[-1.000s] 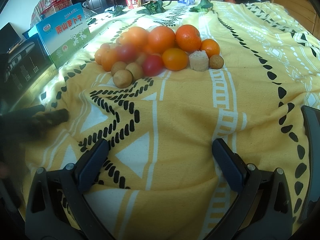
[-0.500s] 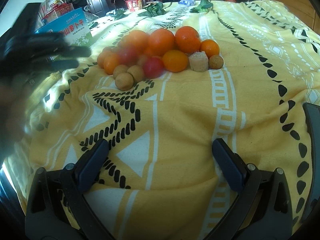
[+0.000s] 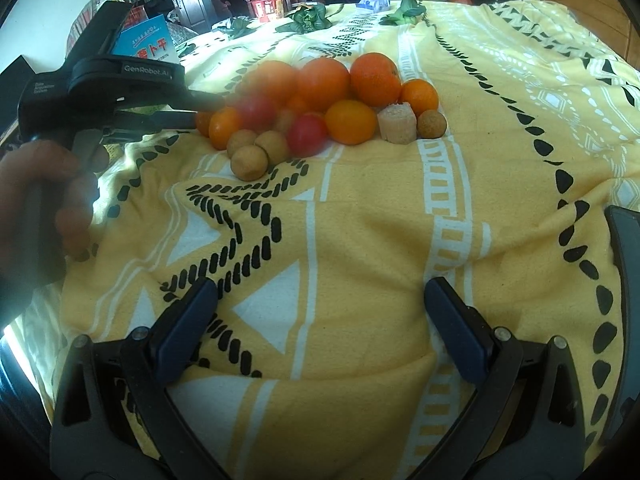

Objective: Organize fruits
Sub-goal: 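Move the left tool to a large orange while the right tool approaches a brown kiwi, then close the left tool on the orange while the right tool grasps the kiwi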

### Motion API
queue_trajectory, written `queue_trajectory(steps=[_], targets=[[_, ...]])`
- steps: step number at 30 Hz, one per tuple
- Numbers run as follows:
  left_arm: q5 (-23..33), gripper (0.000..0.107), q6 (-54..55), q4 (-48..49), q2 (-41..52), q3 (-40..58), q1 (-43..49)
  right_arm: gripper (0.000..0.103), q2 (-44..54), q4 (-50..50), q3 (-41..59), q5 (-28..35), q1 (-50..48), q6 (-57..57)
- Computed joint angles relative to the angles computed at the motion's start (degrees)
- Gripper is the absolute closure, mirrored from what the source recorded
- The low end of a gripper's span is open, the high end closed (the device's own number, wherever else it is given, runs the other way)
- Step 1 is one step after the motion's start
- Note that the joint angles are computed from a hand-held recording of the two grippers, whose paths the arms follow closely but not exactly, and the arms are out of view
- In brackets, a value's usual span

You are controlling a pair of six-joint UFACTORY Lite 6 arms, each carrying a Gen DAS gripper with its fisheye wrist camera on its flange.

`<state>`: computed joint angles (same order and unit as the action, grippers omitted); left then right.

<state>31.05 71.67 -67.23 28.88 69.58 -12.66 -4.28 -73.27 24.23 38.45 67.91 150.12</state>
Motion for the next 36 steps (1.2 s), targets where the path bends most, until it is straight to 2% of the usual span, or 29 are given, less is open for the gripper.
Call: queue_trajectory(steps=[1,3,5,7,9,12,15,17,20,26,30,31,36], targets=[[0.66,0.073,1.71,-1.17,-1.5,-1.61,0.71,0.001,-0.84,0.47,-0.4,0.18,0.41,-0.04],[0.46,0.073,5.07,-2.82,-6.38,-6.14,2.07,0.01,-2.95,2.76,-0.96,0.23,0.49,-2.14],[1.35,0.073,8.99,-4.54,-12.52,-11.62,4.51,0.033,-6.31,6.04,-1.52,0.59,0.54,-5.94],[2.7,0.073,11.68,-4.64,-18.66,-16.71,7.37,0.046,-11.29,7.54,-2.77,1.02,0.56,-8.59],[4.91,0.073,12.59,-3.7,-23.05,-20.11,10.66,0.05,-15.57,7.73,-2.91,1.15,-0.73,-11.55],[7.56,0.073,12.74,-2.87,-27.58,-22.99,14.69,0.061,-14.0,4.94,0.85,-2.08,-6.27,-16.12],[9.3,0.073,13.87,-2.63,-30.37,-24.27,17.11,0.065,-8.79,-1.2,4.98,-9.04,-13.99,-15.14],[10.18,0.073,13.37,-1.88,-30.26,-23.82,17.57,0.07,-2.8,-8.19,8.23,-15.91,-20.25,-10.08],[10.14,0.073,14.34,-2.3,-30.36,-23.99,17.5,0.07,4.59,-15.2,11.9,-19.49,-23.6,-2.97],[8.42,0.073,17.17,-3.49,-29.03,-24.83,16.6,0.069,10.0,-14.5,15.27,-19.58,-23.91,-2.98],[9.44,0.073,22.38,-4.77,-31.04,-29.89,20.38,0.07,11.82,-14.1,16.24,-19.15,-24.06,-3.69],[9.13,0.071,23.89,-4.79,-31.39,-31.36,21.11,0.073,12.21,-13.8,16.44,-18.7,-23.9,-4.1],[3.77,0.068,29.82,-9.03,-29.36,-34.09,20.69,0.075,10.64,-15.53,15.15,-15.65,-21.22,-1.46]])
